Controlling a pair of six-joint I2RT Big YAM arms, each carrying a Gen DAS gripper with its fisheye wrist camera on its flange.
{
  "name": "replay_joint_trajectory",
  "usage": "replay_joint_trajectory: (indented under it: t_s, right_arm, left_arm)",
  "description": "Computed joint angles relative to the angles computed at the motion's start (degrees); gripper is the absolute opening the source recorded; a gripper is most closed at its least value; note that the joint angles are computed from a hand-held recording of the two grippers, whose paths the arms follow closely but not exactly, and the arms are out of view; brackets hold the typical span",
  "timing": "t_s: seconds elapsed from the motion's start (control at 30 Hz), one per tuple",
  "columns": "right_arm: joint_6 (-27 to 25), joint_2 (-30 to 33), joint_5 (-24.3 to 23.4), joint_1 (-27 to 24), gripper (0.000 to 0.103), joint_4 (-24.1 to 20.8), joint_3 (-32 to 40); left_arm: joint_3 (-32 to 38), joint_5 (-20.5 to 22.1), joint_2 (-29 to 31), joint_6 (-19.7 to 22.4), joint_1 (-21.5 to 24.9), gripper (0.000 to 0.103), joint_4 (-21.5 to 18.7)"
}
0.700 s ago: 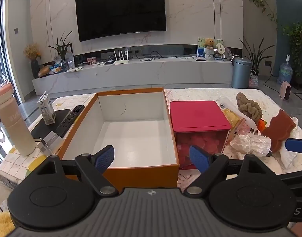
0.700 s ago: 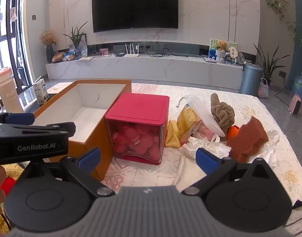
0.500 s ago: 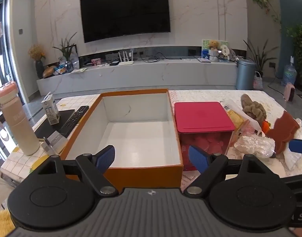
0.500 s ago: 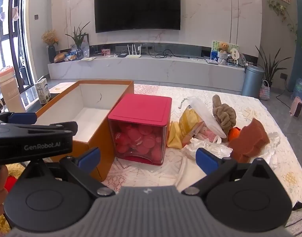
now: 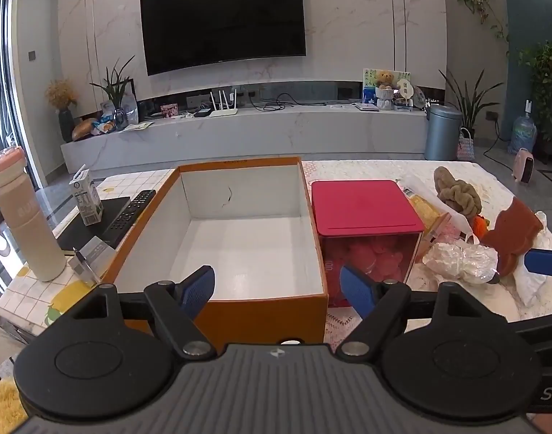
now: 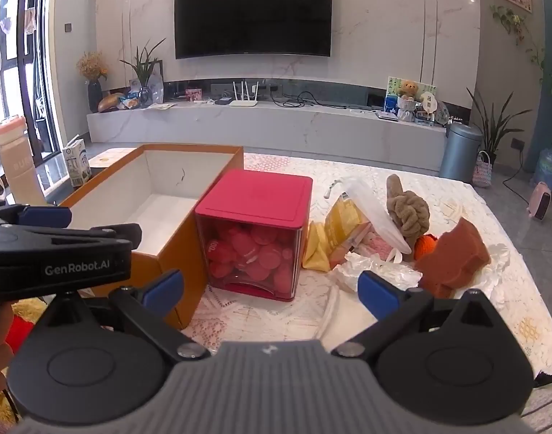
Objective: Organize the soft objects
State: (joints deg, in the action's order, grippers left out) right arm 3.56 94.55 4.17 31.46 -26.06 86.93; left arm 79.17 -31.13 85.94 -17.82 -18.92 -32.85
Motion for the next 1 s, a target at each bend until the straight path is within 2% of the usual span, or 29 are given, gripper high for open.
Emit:
replay_joint_trajectory:
  t_s: [0.5, 1.0]
  right_arm:
    - [-0.98, 0.26, 0.81, 0.10, 0.100, -0.21, 0.01]
    - [-0.93, 0.26, 0.73, 0.09, 0.100, -0.24, 0.01]
  left_arm:
    - [0.45, -0.56, 0.39, 0.18, -0.13, 0.094, -1.33]
    - [-0.25, -1.74, 0.26, 0.86, -0.41, 0.094, 0.35]
